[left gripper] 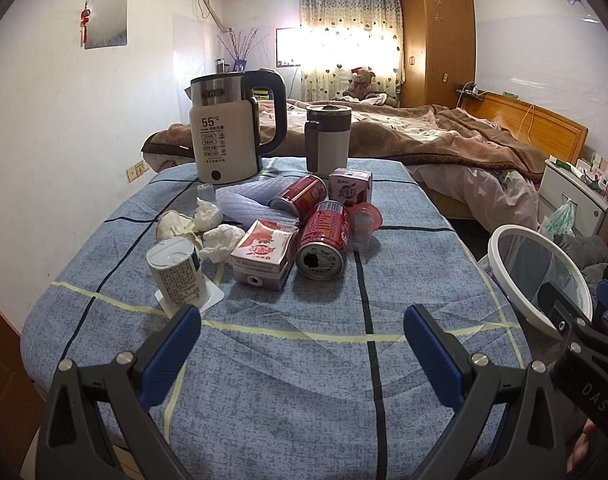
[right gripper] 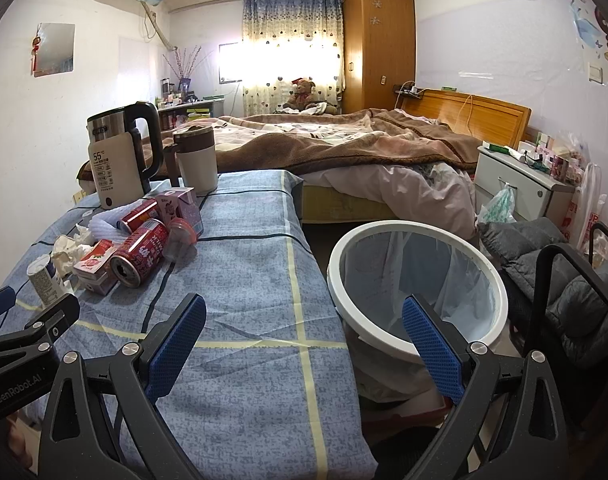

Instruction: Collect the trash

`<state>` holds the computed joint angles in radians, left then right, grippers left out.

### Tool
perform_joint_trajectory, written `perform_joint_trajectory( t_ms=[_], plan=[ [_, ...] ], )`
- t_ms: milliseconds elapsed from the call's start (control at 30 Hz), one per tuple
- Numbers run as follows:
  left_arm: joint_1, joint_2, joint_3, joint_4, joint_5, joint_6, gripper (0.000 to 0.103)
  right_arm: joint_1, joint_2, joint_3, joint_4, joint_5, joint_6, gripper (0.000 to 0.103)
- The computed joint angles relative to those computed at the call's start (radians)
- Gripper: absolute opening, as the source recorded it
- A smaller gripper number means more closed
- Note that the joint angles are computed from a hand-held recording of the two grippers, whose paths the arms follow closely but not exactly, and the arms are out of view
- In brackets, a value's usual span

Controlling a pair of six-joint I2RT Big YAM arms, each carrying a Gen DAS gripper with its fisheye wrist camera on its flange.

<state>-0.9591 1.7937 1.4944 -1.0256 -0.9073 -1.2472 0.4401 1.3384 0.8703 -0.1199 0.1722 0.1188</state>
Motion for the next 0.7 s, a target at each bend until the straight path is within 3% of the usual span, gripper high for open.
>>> perform_joint_trajectory(
  t_ms=[700],
  plan=[
    [-0.002,-0.001,0.002,-0.01,-0.005,-0.01,0.103,0.001,0.0,-0.001,-0.001,0.002,-0.002,0.099]
  ],
)
